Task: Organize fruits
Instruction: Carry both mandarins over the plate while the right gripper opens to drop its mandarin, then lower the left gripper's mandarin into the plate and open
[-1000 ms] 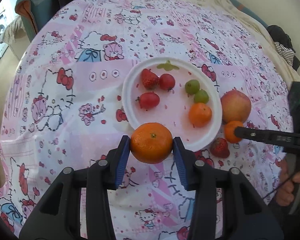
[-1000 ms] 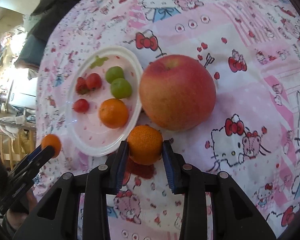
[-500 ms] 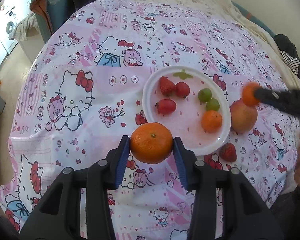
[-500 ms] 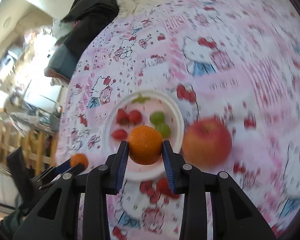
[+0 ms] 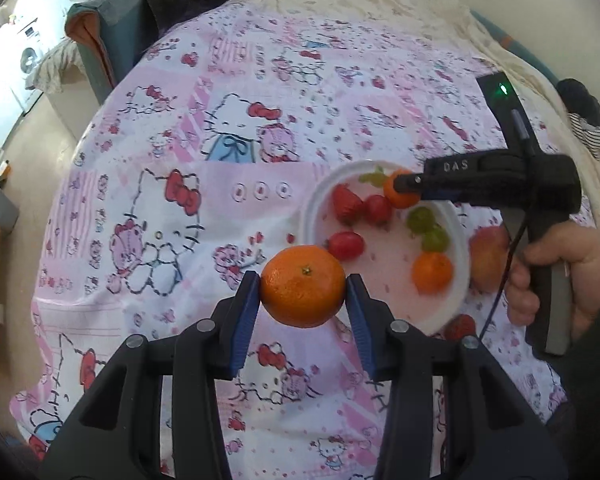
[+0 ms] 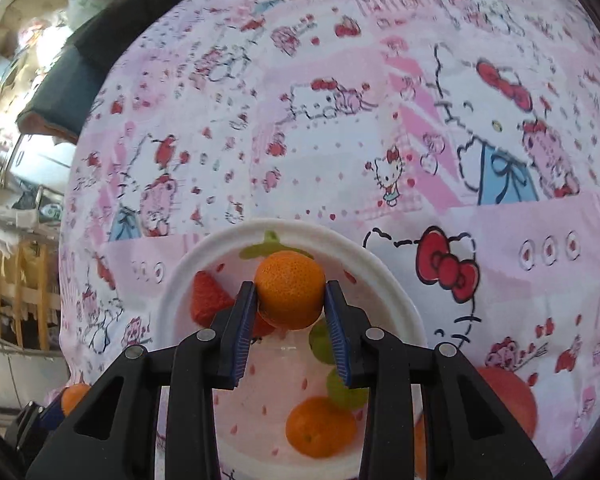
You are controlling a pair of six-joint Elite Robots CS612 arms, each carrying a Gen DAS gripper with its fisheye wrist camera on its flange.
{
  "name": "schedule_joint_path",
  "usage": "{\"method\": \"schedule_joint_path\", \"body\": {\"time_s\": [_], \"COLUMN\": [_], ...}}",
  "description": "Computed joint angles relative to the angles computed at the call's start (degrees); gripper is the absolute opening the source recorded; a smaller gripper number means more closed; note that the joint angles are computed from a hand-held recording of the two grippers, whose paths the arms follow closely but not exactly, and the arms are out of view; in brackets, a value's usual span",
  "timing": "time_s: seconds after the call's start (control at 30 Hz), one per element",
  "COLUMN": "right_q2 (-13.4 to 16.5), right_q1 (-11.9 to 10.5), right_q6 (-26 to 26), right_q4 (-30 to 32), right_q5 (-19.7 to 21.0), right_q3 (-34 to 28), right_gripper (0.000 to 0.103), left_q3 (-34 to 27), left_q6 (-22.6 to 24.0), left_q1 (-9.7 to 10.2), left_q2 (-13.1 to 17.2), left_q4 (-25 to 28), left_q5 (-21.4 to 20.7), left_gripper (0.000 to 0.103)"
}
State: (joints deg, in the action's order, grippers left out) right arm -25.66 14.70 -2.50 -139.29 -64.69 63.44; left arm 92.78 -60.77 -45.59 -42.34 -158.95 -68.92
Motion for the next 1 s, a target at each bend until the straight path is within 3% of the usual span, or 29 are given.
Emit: {"method": "schedule_joint_path", "body": {"time_s": [0.17,0.33,0.4,0.53,0.7,1.0], "right_q2": [0.65,-0.23,-1.41,-5.17,-9.11,-11.12], "right_q1": [-0.19,-0.75,-1.10,-2.33,-3.55,-5.89], "right_q6": [1.60,2.60,3.06,4.35,3.88,7.20], "right_q4": [0.59,0.71,-0.60,-3.11,-5.99,-10.31], "right_q5": [0.79,2.84,2.75,3.83,3.48,1.45], "right_q3": [-0.88,0.01,1.45,6.43,12.52,18.49], "right_gripper": [0.042,0.076,0.081,0.088,0.088,0.088], "left_q3": [-0.17,-1.31,-1.37,-3.26,-7.89,-17.91], "left_q6": [-1.08,-0.38,-0.85,1.48,5.18,13.17], "left_q1": [0.63,1.20,1.56,2.26,3.49,4.69], "left_q2": [0.23,1.00,1.05,1.82,4.26,10.31], "left_q4": [-0.21,0.81,0.00,-0.49,-0.06,2.76], "left_q5": [-1.30,-1.65,-2.42,-2.97,-4.37,-4.20], "left_gripper": [0.040,0.040,0.040,0.040,0.040,0.040]}}
